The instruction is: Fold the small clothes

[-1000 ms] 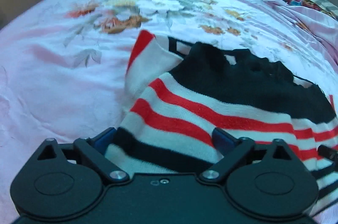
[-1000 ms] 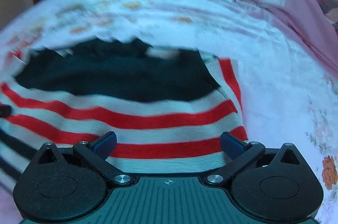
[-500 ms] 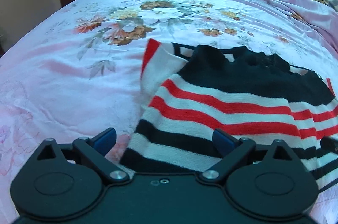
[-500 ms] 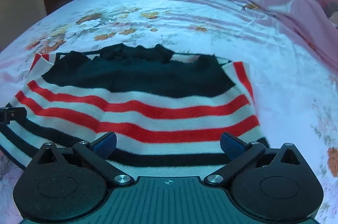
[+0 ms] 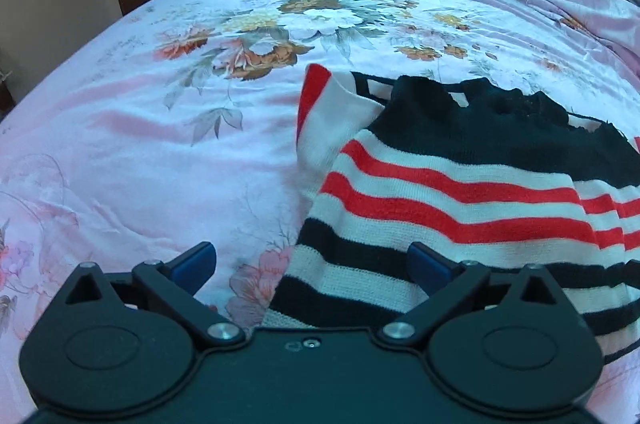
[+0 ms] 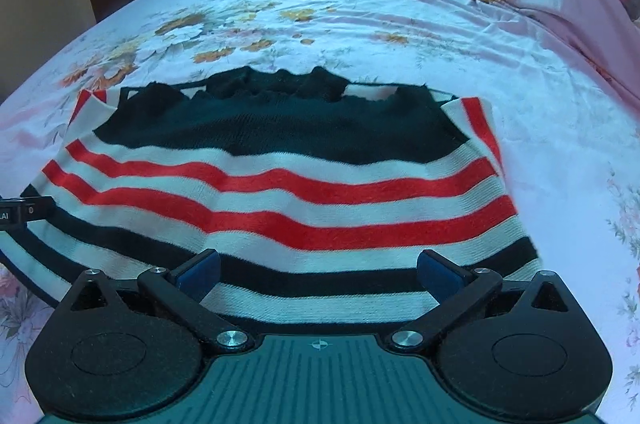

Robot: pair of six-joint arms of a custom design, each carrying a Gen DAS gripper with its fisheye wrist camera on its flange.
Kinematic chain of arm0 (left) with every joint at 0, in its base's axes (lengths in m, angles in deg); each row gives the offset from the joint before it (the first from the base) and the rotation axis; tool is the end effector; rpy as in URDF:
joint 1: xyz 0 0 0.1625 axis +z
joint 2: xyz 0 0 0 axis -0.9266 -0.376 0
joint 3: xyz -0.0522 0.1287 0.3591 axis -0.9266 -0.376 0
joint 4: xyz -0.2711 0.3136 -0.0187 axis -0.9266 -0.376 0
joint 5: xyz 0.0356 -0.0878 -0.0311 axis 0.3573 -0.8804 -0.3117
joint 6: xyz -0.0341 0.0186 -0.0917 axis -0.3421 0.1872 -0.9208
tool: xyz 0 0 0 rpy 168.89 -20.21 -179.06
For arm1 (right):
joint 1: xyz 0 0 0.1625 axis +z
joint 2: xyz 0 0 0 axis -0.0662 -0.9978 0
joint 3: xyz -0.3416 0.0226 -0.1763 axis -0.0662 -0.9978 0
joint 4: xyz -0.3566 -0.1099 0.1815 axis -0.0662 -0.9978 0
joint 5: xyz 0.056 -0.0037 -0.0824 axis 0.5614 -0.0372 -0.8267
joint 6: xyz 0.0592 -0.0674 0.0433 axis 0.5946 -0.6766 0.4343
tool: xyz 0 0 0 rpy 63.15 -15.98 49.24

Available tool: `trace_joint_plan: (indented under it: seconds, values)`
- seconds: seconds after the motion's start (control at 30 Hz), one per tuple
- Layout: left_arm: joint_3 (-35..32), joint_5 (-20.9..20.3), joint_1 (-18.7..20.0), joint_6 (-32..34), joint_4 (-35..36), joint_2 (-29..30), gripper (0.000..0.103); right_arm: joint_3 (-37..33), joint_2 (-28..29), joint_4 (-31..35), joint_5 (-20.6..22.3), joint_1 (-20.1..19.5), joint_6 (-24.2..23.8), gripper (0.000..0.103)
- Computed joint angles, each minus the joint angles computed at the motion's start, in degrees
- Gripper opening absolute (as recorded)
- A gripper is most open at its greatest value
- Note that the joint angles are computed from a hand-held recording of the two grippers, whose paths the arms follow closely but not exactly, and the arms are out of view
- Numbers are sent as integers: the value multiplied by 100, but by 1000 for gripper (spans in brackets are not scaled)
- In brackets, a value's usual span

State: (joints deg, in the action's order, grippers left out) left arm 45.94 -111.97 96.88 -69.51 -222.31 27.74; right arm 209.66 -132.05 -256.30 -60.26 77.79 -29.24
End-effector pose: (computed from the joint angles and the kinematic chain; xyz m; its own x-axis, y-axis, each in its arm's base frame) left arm -0.3043 -0.4126 -0.0464 -0.6824 0.1077 -0.7230 0.5249 0.7606 -0.3821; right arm 0.0149 -0.3033 0.2602 -0.7639 0.1200 0.6341 -0.3364 0.7645 -0.5499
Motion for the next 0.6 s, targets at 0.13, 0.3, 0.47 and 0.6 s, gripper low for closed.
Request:
trace_joint_plan:
  seconds: [0.13,0.3,0.47,0.6]
  values:
    - [292,-370,179,359,-923,-173,92,4,38,-4,31,-6,4,103]
    - [501,-577,436,185,-1346,-435,84,7,31,11,150,-44,52,103]
    - [478,-1120,671,647,-1754,-382,90,-11,153,-2,168,-83,134,103]
    - [392,-1285,687,863,-1947,-211,87,9,176,-66,201,-107,97,103]
